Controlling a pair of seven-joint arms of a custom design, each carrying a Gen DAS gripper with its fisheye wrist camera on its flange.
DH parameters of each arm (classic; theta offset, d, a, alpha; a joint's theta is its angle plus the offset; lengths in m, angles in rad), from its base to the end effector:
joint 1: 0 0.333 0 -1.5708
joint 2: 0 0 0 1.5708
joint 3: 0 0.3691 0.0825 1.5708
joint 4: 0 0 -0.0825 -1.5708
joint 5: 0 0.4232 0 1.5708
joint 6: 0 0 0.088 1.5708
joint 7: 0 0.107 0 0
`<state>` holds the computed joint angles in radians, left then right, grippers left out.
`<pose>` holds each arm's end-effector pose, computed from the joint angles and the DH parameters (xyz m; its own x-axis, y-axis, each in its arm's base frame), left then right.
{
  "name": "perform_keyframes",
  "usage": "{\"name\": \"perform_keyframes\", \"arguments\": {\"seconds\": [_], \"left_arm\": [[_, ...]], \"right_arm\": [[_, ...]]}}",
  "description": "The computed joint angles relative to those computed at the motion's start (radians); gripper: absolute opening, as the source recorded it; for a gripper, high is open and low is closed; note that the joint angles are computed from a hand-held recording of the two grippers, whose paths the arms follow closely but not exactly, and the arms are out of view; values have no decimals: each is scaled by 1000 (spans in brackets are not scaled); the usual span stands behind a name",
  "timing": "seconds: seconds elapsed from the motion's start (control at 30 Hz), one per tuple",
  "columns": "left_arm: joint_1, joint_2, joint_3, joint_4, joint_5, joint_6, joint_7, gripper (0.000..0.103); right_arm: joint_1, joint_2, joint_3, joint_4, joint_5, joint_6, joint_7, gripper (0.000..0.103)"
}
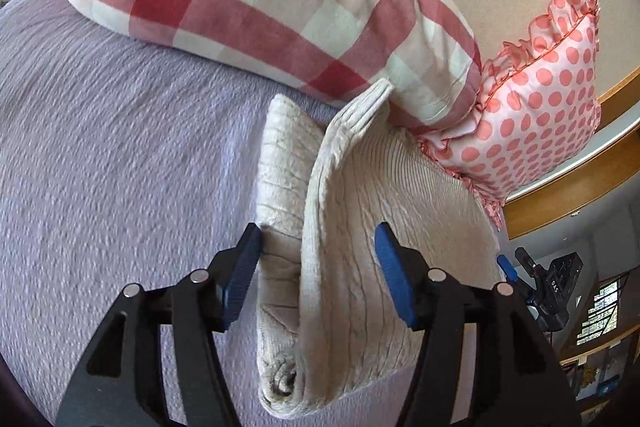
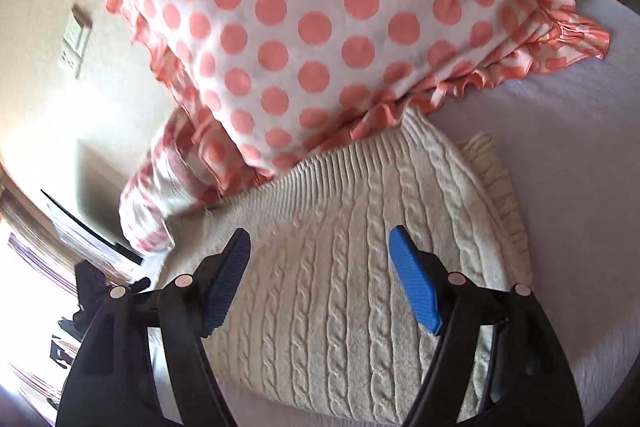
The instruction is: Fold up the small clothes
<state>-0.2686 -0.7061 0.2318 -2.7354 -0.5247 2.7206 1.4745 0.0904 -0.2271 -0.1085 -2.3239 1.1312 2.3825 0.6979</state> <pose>0.3782 0.0115 0.5135 0.2283 -0.7586 0.6103 -0.7496 -0.5369 -0.3870 0.5223 -0.0031 0.4966 0.2704 -0.7667 -0.5822 -0.8292 0.1219 -0.5456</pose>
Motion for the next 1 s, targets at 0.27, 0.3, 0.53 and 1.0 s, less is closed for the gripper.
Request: {"name": "perform_keyframes", "arguments": {"seconds": [0.27, 0.3, 0.53, 1.0], "left_arm": [[-152, 50, 128, 7, -171, 102, 53, 19], [-187, 49, 161, 9, -232, 115, 79, 18], [-174, 35, 22, 109, -240, 121, 9, 14], [-558, 601, 11, 669, -775, 0, 464, 16]], "right_arm": [[4, -19, -21, -34, 175, 19, -107, 75], [0, -18, -24, -31, 187, 17, -110, 75], [-41, -36, -52, -27, 289, -17, -142, 75], [-120, 35, -78, 40, 232, 32, -153, 75]]}}
